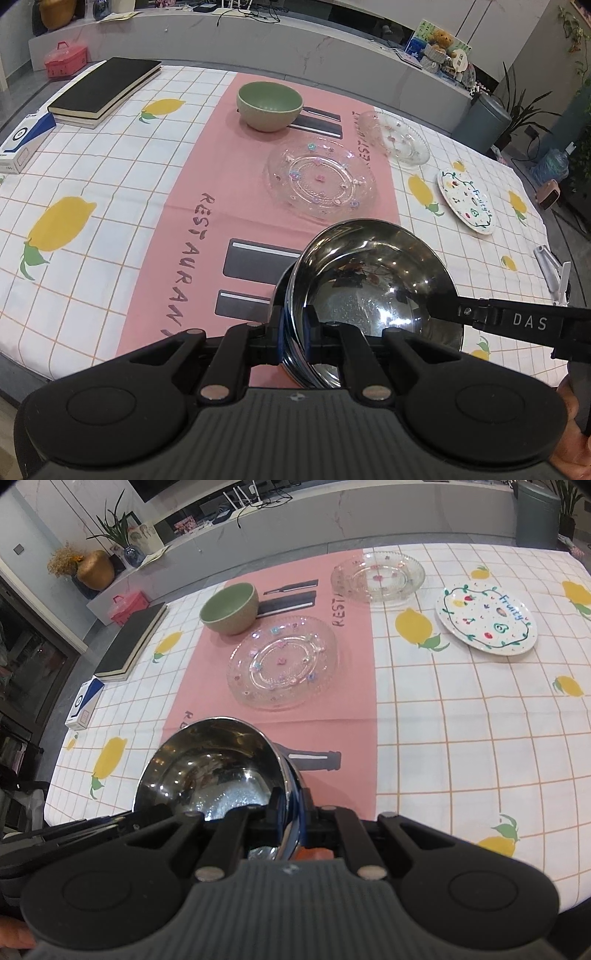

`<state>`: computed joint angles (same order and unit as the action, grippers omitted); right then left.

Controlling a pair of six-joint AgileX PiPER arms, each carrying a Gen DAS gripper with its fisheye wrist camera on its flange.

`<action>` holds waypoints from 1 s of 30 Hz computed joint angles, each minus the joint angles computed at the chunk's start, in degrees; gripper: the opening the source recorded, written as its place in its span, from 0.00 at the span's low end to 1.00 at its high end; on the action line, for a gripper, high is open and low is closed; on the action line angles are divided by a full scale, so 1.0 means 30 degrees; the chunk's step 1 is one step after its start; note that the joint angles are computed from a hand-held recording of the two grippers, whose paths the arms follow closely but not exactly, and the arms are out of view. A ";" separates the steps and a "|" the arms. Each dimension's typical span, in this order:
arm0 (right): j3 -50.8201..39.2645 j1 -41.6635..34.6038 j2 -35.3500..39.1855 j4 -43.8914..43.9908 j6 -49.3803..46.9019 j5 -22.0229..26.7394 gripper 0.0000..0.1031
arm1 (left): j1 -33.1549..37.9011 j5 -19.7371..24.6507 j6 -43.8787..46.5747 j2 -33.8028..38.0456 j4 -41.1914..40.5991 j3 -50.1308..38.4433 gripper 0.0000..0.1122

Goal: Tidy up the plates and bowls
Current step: 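Lower the orange bowl into the blue bowl and open both grippers, then move both grippers to the green ceramic bowl and close on its rim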

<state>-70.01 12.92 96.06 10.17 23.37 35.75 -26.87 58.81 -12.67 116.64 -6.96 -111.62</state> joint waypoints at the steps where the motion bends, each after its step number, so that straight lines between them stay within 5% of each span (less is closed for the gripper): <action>1: -0.0011 -0.0013 0.0050 0.0074 -0.0040 -0.0009 0.06 | -0.0001 0.0066 -0.0005 0.0075 0.0013 -0.0084 0.09; 20: 0.0068 0.0094 0.0595 0.0201 -0.0071 -0.0352 0.09 | 0.0147 0.0123 0.0175 0.0254 -0.0167 -0.0106 0.16; 24: 0.0051 0.0251 0.0399 -0.0682 0.0608 -0.0173 0.27 | 0.0309 -0.0076 0.0547 -0.0181 -0.0512 0.0330 0.23; 30: -0.0165 -0.0036 -0.0339 -0.0661 0.0287 0.0114 0.29 | 0.0647 0.0275 0.1352 -0.0555 -0.0635 -0.0592 0.25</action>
